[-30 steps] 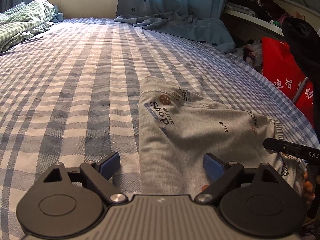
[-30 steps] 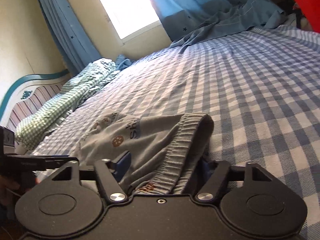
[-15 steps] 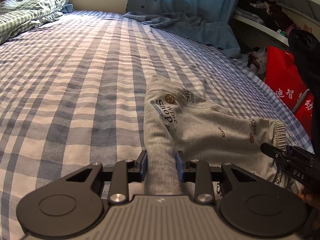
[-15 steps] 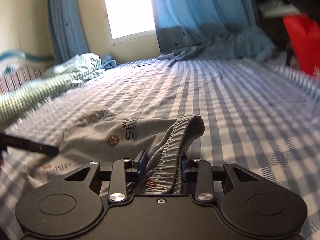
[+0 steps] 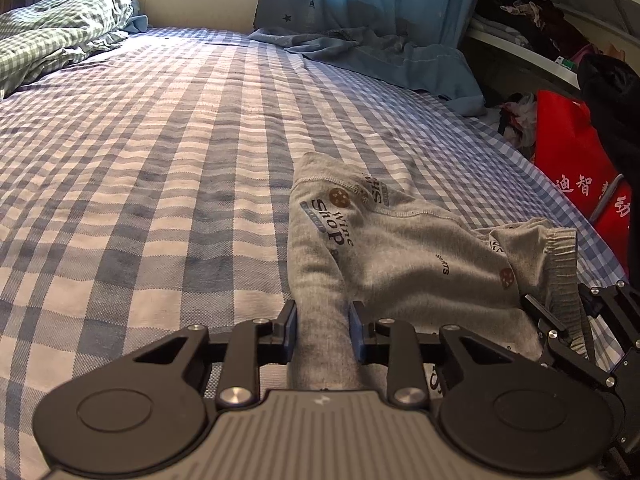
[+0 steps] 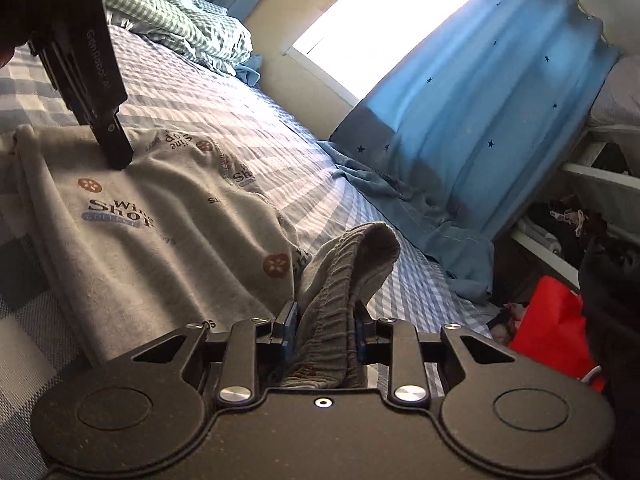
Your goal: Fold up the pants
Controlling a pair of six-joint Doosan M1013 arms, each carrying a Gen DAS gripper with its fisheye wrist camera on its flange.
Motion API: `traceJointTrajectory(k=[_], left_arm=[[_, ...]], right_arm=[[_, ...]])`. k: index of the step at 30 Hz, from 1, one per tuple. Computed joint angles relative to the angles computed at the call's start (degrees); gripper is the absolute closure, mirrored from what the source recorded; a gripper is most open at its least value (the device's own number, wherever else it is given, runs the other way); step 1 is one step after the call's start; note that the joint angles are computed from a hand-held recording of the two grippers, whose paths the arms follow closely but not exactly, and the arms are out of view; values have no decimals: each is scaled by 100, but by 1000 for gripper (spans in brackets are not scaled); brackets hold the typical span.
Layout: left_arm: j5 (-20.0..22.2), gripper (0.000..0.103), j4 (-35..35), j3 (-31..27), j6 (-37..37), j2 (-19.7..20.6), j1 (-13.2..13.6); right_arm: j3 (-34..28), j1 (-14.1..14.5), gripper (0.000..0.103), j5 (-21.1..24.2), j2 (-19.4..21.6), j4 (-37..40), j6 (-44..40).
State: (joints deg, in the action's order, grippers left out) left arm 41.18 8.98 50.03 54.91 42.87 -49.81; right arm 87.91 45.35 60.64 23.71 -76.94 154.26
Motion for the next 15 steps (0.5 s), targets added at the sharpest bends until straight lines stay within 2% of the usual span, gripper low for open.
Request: traceJointTrajectory(k=[3, 5, 6, 7, 8, 12, 15], left_arm=[[23, 73, -19, -14, 30, 4, 4], [37, 73, -60, -23, 84, 5, 12], [40, 73, -89, -25, 113, 5, 17], [49, 73, -122, -34, 149, 8, 23], [58, 73, -150, -44, 182, 13, 28], [45, 72, -288, -41, 227, 18, 54], [-17, 72, -382, 2, 187, 11, 70]], right_arm=[[163, -141, 62, -538, -238, 313, 669], [346, -297, 39, -1113, -448, 519, 1272], [491, -391, 33, -1460, -584, 511, 1680], [618, -472, 23, -1734, -683, 437, 2017], [711, -552, 18, -1958, -761, 426, 2245], [1037, -1018, 13, -3061, -1052, 678, 3271], [1286, -1476, 11, -4174, -1197, 916, 4206]])
